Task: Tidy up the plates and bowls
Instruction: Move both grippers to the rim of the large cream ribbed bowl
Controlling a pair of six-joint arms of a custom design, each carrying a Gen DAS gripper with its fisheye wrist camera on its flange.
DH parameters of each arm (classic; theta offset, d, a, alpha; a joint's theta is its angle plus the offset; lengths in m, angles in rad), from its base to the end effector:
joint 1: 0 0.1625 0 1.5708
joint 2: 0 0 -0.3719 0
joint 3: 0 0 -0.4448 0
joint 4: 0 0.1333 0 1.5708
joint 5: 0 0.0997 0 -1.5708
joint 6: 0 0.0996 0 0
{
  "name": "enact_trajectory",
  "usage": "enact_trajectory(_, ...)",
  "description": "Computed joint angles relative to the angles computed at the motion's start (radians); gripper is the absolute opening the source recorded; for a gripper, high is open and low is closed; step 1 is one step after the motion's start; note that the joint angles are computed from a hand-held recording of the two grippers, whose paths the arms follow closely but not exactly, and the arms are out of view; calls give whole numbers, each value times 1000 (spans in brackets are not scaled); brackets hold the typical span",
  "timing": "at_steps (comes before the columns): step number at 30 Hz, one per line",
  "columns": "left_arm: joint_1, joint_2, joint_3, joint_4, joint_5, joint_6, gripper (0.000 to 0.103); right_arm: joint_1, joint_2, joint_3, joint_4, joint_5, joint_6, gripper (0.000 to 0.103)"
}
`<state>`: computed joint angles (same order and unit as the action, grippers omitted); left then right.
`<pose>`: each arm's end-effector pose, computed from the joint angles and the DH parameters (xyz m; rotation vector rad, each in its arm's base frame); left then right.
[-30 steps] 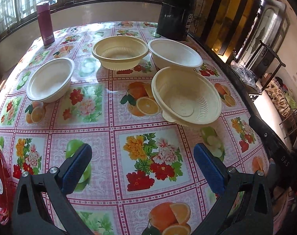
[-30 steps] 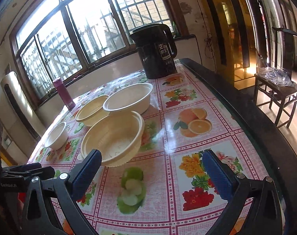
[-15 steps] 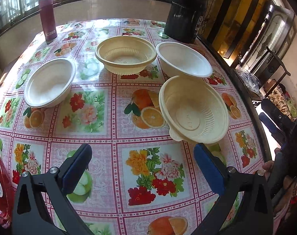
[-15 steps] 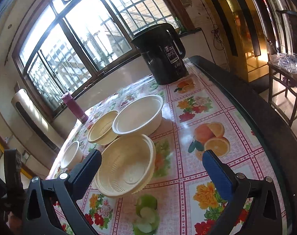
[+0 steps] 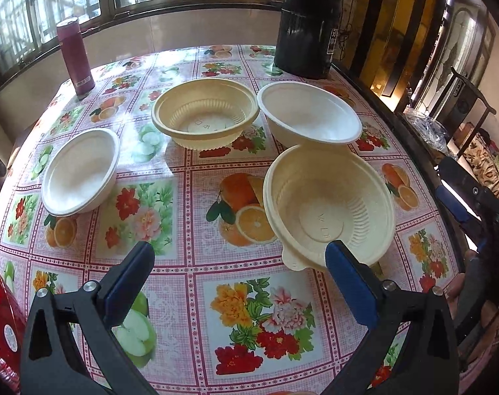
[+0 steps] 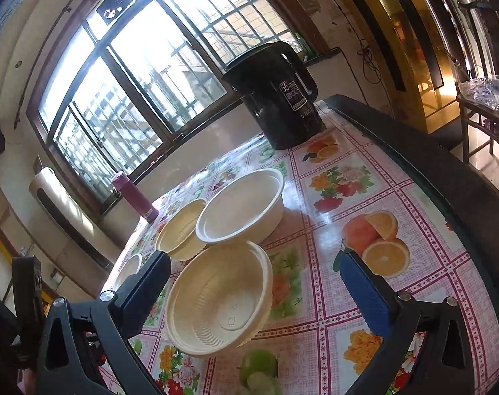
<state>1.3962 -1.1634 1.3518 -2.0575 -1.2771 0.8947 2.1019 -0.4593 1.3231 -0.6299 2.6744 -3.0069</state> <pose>0.0368 -0.7250 0.3588 1.3504 2.4004 -0.2437 0.3638 -0.5318 -0.1182 -0.5180 -1.9929 1.7548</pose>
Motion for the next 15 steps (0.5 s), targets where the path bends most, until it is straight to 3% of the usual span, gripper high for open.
enact_trajectory(3, -3, -4, 35, -84, 0, 16, 103, -4, 11, -22, 40, 2, 20, 103)
enact_trajectory(9, -8, 7, 77, -227, 35, 80, 103, 3, 43, -68, 31, 35, -72, 103)
enact_trajectory(15, -6, 28, 60, -202, 68, 71, 103, 2, 87, -144, 116, 46, -84, 103)
